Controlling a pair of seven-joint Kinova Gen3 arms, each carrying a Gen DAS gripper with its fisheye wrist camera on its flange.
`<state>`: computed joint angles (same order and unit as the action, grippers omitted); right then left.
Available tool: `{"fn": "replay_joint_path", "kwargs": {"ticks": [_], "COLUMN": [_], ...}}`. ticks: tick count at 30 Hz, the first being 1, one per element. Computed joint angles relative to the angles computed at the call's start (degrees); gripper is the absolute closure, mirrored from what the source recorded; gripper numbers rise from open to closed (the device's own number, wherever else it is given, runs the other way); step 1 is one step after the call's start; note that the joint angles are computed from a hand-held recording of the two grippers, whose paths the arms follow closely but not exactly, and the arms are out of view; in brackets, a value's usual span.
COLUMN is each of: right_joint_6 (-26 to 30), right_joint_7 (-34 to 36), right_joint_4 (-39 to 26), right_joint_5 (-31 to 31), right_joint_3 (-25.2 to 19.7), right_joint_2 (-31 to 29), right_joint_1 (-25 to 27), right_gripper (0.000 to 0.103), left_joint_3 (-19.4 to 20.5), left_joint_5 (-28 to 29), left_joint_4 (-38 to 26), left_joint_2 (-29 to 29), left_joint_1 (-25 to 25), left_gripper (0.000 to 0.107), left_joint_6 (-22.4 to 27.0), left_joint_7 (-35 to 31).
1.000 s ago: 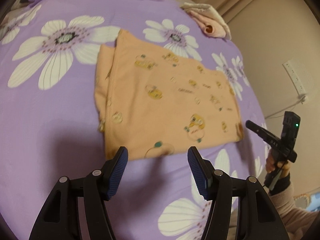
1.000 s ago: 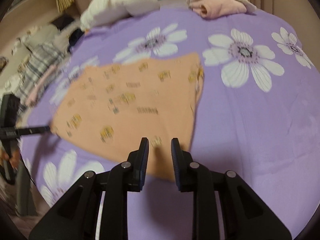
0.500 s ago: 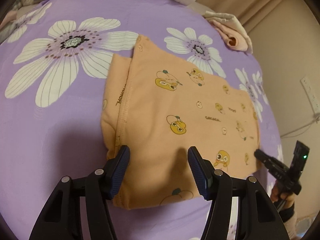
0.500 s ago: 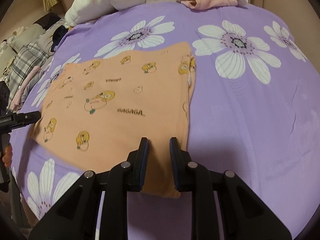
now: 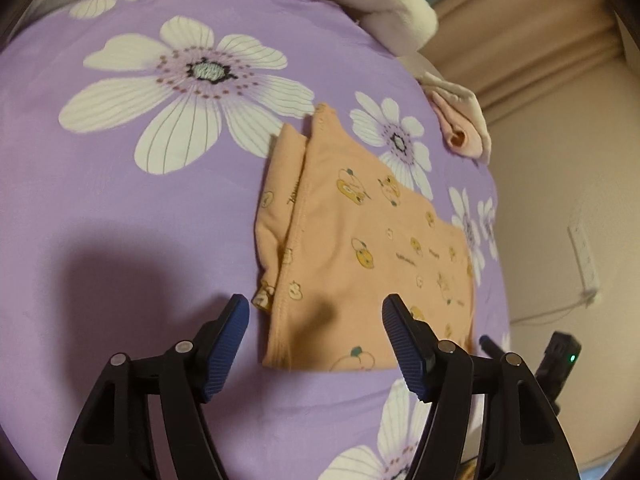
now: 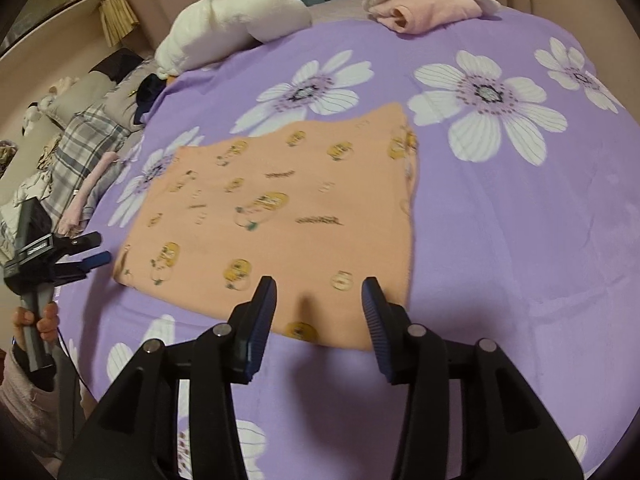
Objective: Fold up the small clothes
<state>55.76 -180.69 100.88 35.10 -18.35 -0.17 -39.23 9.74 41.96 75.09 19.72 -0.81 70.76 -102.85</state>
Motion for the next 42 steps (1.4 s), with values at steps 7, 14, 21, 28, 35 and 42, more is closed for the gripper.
{"fn": "replay_joint_path", "kwargs": {"ticks": [7,14,21,28,35,42], "right_joint_6": [-2.3,-4.7,-11.2,-12.4,-6.2,-0.6], "right_joint_7": [2.4,5.7,9.8,15.1,25.4,30.1], "right_joint_4": [-1.8,-3.1,-4.8,-12.5,-24.4,-29.4], "right_joint_5": [-0.2,-1.9,-4.4,-7.1,-14.0,-15.5], "right_joint_3": [0.9,2.7,5.4,9.7,12.9,15.4], "right_joint_2": [1.7,3.4,6.7,13.8,22.6,25.4], "right_joint_1": [-0.3,-0.1,1.3,1.4,2.6,0.9], "right_gripper": [0.058,0.057,0.057,0.057,0.072,0.079], "left_joint_3": [1.2,3.3,5.3,5.9,4.2,3.9], "left_joint_5": [7.3,9.3,7.1,2.7,-2.4,-4.9], "left_joint_4": [0.0,-4.4,-12.0,-17.9,-18.3,-19.0], "left_joint_2": [5.1,10.0,14.7,16.9,15.5,15.5], "left_joint_1": [-2.4,-2.7,-0.1,2.3,3.9,4.4], "left_gripper": [0.04,0.04,0.04,0.04,0.07,0.08], "left_joint_6": [0.0,0.6,2.4,5.9,5.8,6.1], "left_joint_7": [1.4,2.0,3.9,5.4,6.9,8.6]}}
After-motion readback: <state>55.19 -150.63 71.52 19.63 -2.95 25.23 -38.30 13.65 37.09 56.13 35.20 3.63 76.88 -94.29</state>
